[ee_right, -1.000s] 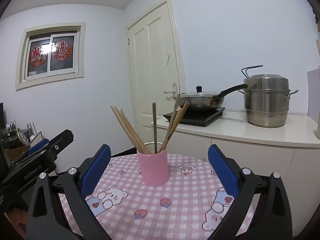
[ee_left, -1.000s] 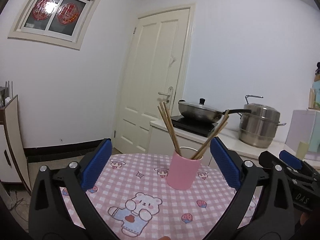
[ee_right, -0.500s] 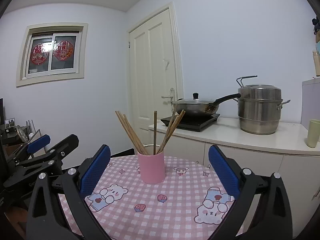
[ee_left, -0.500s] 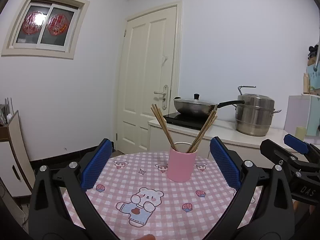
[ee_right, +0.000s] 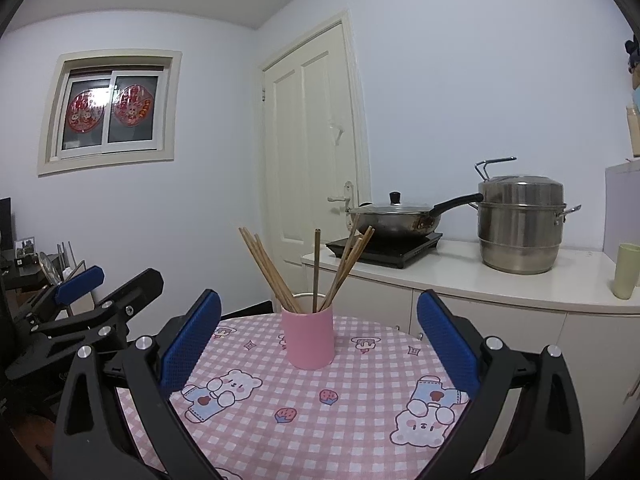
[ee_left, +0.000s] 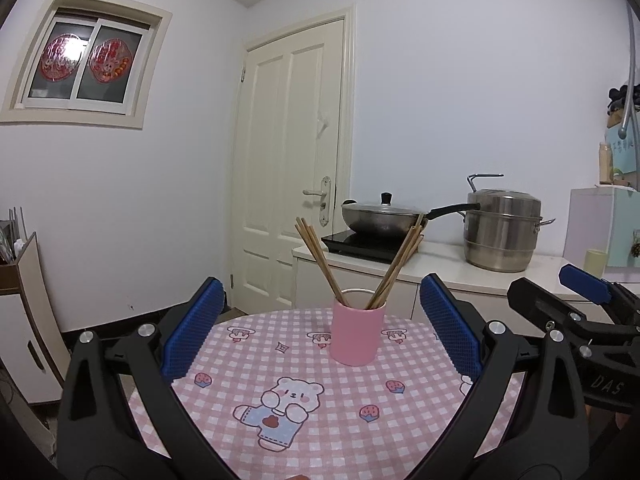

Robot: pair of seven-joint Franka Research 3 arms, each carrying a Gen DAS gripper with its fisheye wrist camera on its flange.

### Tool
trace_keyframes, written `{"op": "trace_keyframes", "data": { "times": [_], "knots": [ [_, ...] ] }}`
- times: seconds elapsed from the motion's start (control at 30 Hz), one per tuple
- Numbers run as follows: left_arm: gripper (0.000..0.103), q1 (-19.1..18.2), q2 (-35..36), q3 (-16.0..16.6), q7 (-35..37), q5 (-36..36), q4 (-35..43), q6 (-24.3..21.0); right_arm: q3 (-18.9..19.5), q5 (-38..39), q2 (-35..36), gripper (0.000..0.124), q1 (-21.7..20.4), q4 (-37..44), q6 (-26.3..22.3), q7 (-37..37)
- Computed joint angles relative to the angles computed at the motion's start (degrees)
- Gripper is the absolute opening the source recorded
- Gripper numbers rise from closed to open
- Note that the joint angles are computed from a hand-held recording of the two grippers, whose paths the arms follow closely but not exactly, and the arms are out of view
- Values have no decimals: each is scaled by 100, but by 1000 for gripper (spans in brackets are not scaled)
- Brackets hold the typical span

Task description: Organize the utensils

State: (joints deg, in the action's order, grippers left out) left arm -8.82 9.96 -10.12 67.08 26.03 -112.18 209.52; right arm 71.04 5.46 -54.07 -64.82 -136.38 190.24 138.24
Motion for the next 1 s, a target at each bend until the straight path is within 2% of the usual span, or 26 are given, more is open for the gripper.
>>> {"op": "trace_keyframes", "data": {
  "times": [0.2, 0.4, 1.0],
  "knots": [
    [97, -95, -58, 50, 297, -289, -93, 0, 30, 12, 114, 95, 9, 12, 146, -38],
    [97, -76, -108, 29, 321, -365, -153, 118, -3, 51, 126, 95, 68, -19, 158, -76],
    [97, -304, -181, 61, 1189, -1192, -308, 230, -27, 128, 99, 95, 107, -36, 149, -117]
  ]
}}
